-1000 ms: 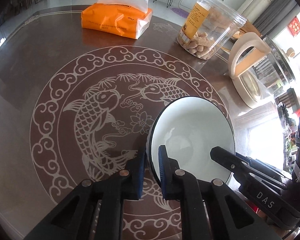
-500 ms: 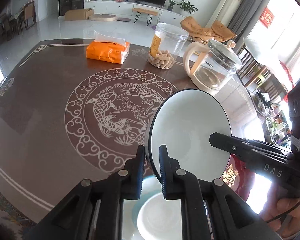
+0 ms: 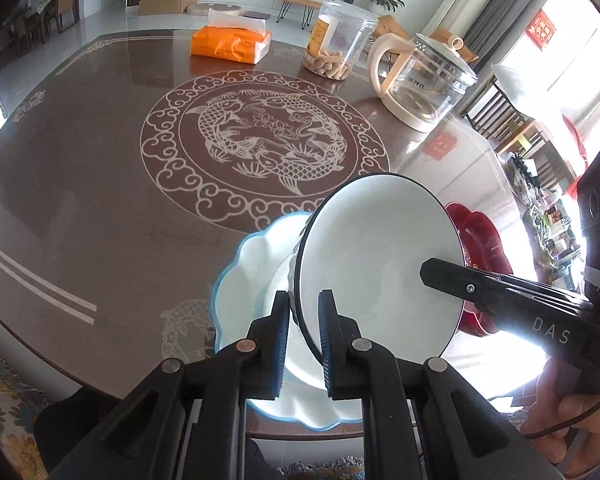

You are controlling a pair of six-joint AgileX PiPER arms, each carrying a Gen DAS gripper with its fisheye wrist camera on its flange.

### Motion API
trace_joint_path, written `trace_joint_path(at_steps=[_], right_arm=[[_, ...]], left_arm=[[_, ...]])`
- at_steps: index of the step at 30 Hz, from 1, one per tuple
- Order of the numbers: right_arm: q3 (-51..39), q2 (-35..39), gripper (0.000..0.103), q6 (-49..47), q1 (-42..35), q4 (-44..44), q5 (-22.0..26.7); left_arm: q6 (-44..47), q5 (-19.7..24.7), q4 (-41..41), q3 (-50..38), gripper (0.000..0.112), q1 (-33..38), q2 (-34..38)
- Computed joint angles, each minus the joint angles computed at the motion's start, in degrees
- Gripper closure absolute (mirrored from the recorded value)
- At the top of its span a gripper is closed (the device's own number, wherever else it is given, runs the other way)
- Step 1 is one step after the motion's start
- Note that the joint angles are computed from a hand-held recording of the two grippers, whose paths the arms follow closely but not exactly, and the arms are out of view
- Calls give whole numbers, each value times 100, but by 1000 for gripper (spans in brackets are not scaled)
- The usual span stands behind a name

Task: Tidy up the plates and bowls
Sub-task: 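Carry the ribbed bowl with the left gripper over the scalloped bowl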

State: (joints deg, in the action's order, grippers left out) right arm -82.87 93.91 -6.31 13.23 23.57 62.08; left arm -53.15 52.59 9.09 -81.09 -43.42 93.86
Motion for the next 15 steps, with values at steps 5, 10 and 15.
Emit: trace_joint_path(at_steps=[5,10,15], right_arm=[[313,2,89,37,50,-97,-257],[539,-16,89,-32,45,-91,-400],[626,-51,90,-18,132,-208,-551]], left_arm=[[-41,-166,-79,213,99,-28,77],[-78,-224,-55,300,99,-66,129],[-150,-176,153,301,99,-145,126]])
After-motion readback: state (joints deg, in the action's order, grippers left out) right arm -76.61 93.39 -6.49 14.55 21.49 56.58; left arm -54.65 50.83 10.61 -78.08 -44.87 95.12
